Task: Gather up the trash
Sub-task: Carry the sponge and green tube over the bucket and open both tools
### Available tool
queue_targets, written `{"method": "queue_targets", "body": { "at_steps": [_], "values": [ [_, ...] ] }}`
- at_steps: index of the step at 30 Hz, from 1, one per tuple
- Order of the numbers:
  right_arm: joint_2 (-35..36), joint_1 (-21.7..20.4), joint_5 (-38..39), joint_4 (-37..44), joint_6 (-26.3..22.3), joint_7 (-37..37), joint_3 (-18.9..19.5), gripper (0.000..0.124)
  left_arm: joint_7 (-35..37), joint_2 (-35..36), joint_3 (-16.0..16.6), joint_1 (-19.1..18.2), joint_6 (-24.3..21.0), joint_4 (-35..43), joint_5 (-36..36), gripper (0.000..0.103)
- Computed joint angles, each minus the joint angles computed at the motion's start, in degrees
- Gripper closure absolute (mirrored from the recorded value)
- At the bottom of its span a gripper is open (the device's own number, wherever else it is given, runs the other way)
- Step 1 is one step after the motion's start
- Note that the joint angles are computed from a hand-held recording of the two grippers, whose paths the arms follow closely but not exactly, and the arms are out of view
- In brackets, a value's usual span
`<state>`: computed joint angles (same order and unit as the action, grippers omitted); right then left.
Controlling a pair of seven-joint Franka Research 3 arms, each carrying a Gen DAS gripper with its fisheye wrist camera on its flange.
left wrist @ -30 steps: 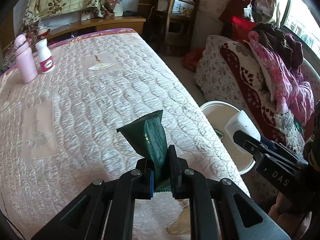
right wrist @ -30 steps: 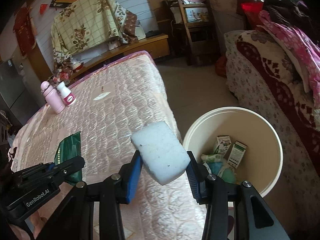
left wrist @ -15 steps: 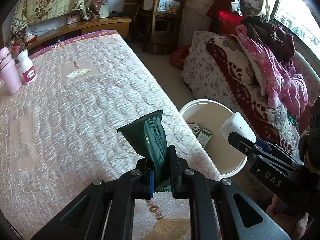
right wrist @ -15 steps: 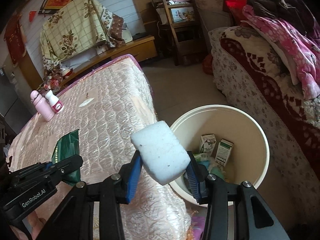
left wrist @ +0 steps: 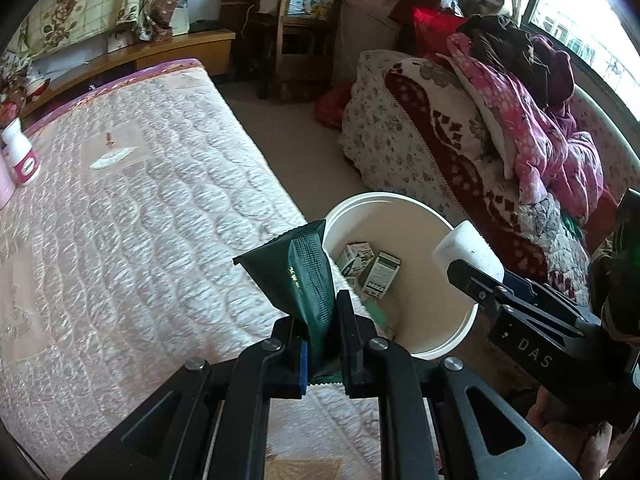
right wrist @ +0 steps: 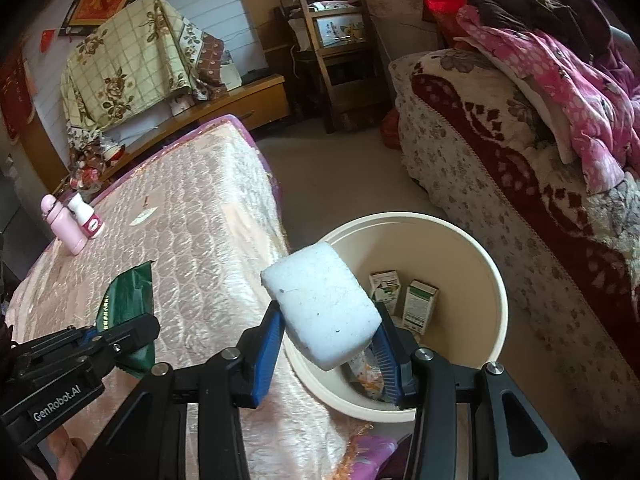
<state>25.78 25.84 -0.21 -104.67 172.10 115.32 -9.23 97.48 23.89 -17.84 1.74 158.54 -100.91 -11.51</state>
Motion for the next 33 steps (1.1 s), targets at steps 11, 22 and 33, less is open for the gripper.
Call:
{"method": "queue_targets", "body": {
  "at_steps": [11,22,33],
  "values": [
    [0.3,-0.6,-0.2,-0.8,-0.8,1.5,-1.7,0.077,1.4,4.8,-1.5,-0.9,-2.9,6.1,0.1,0.09],
    [1.1,-3.7,1.5,-1.3,-1.0,2.1,-0.4,0.074,4.8,11.1,-3.6,-1.2,-8.0,14.0,-1.9,0.09],
    [2.6,-6.7,5.9,-0.6,-1.4,2.5,1.4,0.056,7.3,12.2,-4.8,-0.4,-7.6,14.5,-5.8,0.043]
  ]
}}
